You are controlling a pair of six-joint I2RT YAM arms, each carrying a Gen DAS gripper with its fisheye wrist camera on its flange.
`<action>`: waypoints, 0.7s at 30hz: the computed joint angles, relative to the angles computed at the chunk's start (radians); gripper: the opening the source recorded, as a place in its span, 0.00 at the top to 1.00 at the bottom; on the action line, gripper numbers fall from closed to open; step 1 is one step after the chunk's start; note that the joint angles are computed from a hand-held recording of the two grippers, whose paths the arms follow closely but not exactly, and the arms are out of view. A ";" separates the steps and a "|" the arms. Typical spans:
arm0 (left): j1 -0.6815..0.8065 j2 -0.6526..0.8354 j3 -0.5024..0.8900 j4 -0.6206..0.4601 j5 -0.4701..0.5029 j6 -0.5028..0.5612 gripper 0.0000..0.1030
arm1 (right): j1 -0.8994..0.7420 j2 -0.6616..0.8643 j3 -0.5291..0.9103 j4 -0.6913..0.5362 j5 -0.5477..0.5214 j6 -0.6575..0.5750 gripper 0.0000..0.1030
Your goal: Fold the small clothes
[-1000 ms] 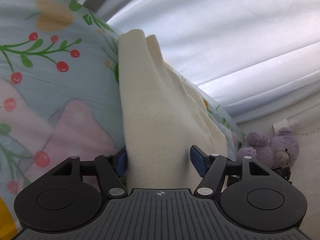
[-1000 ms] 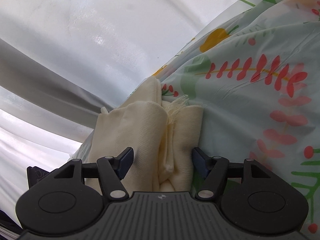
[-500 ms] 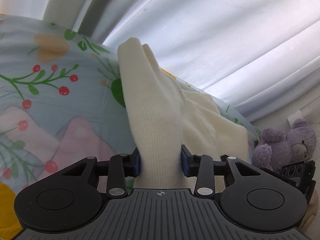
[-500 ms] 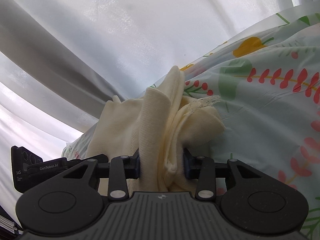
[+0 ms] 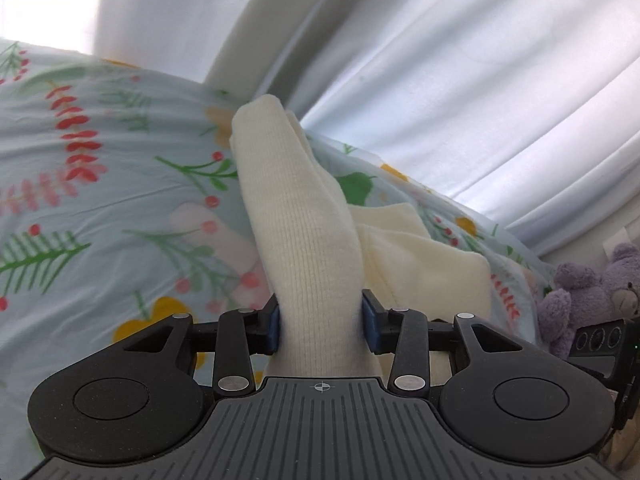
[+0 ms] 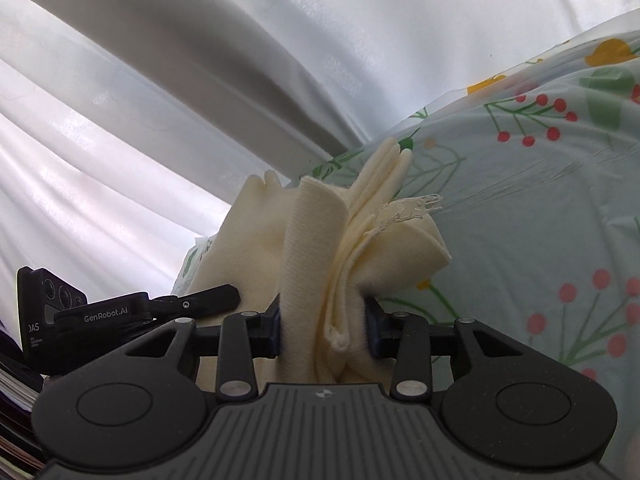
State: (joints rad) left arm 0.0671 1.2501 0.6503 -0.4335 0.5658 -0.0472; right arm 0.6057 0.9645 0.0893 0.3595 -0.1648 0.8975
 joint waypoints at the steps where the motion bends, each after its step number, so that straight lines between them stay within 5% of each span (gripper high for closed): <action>1: 0.022 -0.005 -0.013 -0.008 -0.028 0.013 0.53 | 0.037 0.039 0.010 0.017 0.022 0.012 0.61; 4: 0.117 -0.030 -0.040 -0.047 -0.062 0.085 0.53 | 0.136 0.091 0.084 -0.113 0.122 0.054 0.48; 7: 0.221 -0.086 -0.057 -0.090 -0.027 0.158 0.47 | 0.219 0.002 0.131 -0.341 0.255 0.097 0.46; 11: 0.274 -0.179 -0.085 -0.107 -0.037 0.195 0.37 | 0.419 -0.162 0.199 -0.660 0.594 0.164 0.46; 14: 0.241 -0.184 -0.107 -0.090 -0.048 0.173 0.36 | 0.453 -0.141 0.232 -0.669 0.608 0.150 0.46; 18: 0.188 -0.204 -0.140 -0.095 -0.052 0.165 0.36 | 0.460 0.093 0.283 -0.550 0.579 0.132 0.51; 20: 0.147 -0.235 -0.164 -0.084 -0.089 0.161 0.36 | 0.478 0.141 0.292 -0.516 0.610 0.123 0.80; 21: 0.132 -0.252 -0.174 -0.078 -0.104 0.161 0.36 | 0.495 0.149 0.300 -0.519 0.637 0.121 0.84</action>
State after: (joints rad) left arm 0.1990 0.9986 0.4763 -0.5116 0.4619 0.1141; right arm 1.1011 1.1134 0.3891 -0.1599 0.4725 1.0185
